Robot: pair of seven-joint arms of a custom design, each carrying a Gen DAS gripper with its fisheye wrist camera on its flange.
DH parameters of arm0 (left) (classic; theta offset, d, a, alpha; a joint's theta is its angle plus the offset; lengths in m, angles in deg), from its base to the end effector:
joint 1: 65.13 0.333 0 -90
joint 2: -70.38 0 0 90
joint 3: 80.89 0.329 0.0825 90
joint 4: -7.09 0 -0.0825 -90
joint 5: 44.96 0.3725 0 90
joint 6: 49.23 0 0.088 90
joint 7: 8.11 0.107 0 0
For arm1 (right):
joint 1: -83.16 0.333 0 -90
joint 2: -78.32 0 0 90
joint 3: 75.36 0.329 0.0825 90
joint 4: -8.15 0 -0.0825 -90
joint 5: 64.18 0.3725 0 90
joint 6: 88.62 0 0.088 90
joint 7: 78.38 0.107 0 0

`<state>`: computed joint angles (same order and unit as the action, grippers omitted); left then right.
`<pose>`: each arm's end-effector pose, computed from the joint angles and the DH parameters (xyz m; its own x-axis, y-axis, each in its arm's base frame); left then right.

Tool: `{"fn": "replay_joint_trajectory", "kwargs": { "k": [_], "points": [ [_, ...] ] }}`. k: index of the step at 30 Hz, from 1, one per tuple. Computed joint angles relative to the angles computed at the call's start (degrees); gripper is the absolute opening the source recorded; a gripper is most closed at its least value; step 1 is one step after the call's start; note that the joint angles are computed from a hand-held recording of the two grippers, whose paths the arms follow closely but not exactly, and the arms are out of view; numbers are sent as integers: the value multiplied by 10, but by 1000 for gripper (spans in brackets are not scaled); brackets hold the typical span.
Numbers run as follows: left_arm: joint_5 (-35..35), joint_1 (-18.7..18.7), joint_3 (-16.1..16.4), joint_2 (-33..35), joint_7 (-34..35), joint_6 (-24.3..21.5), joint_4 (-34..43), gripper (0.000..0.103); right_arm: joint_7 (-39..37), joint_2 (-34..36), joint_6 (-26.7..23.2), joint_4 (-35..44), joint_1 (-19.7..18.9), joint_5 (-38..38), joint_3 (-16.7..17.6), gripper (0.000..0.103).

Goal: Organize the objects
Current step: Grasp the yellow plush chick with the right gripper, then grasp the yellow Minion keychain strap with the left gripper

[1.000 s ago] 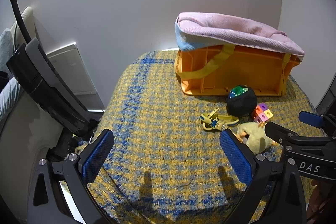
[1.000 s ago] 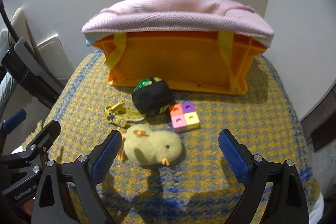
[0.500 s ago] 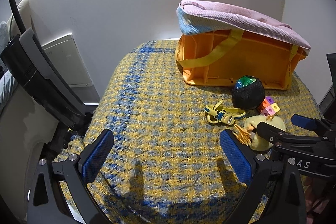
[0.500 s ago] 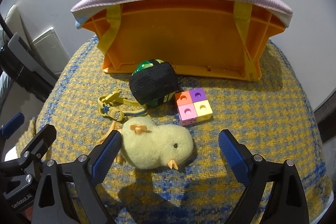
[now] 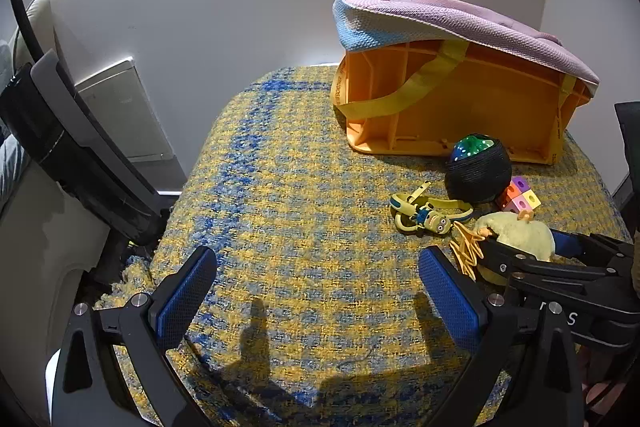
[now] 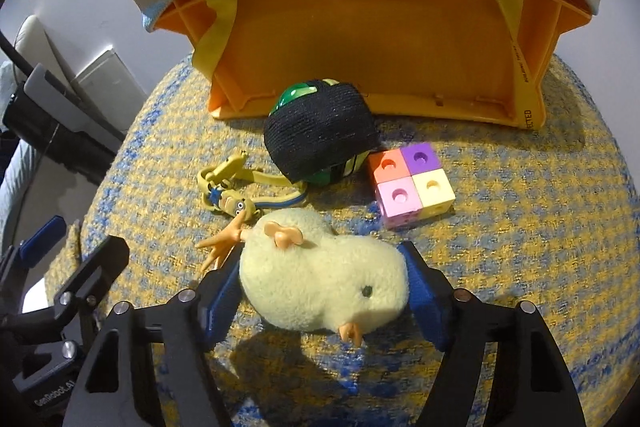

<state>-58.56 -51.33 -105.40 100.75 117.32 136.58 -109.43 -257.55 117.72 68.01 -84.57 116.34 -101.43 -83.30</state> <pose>0.6416 -0.0696 0.3004 -0.3927 -0.9176 -0.0613 -0.6673 0.3302 -0.6676 0.6361 0.3455 0.2811 -0.4449 -0.8635 -0.2373 -0.6957 0.5002 -0.5156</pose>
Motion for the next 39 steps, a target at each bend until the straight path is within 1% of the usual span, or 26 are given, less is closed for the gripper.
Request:
{"fn": "replay_joint_trajectory", "kwargs": {
  "k": [3,7,9,12,15,18,22,25,30,33,36,39],
  "points": [
    [0,6,-6,0,0,-2,1,103,9,-4,-2,-3,7,-8,-8,72],
    [-5,15,-19,1,-3,-10,5,103,43,-27,-7,-28,22,-38,-25,72],
    [-11,31,-39,4,2,-25,10,103,77,-47,-12,-51,33,-65,-36,72],
    [-18,15,-32,5,8,-28,17,103,129,-77,-32,-80,42,-109,-43,72],
    [-25,1,-29,8,17,-39,25,103,160,-99,-64,-99,42,-142,-37,72],
    [-25,-35,-6,14,24,-50,38,103,176,-111,-95,-106,32,-162,-25,72],
    [-28,-82,28,26,24,-69,60,103,190,-110,-116,-104,8,-175,-2,72],
    [-27,-116,58,38,18,-93,82,103,208,-116,-116,-117,-9,-187,12,72],
    [-23,-159,100,66,-1,-136,128,103,223,-116,-106,-125,-27,-196,23,72],
    [-18,-177,120,81,-19,-162,154,103,228,-116,-97,-130,-33,-200,24,72],
    [-11,-188,131,96,-32,-184,178,103,231,-114,-89,-130,-38,-202,24,72],
    [-5,-192,134,103,-37,-185,187,103,232,-112,-84,-131,-40,-201,24,72]
  ]
}}
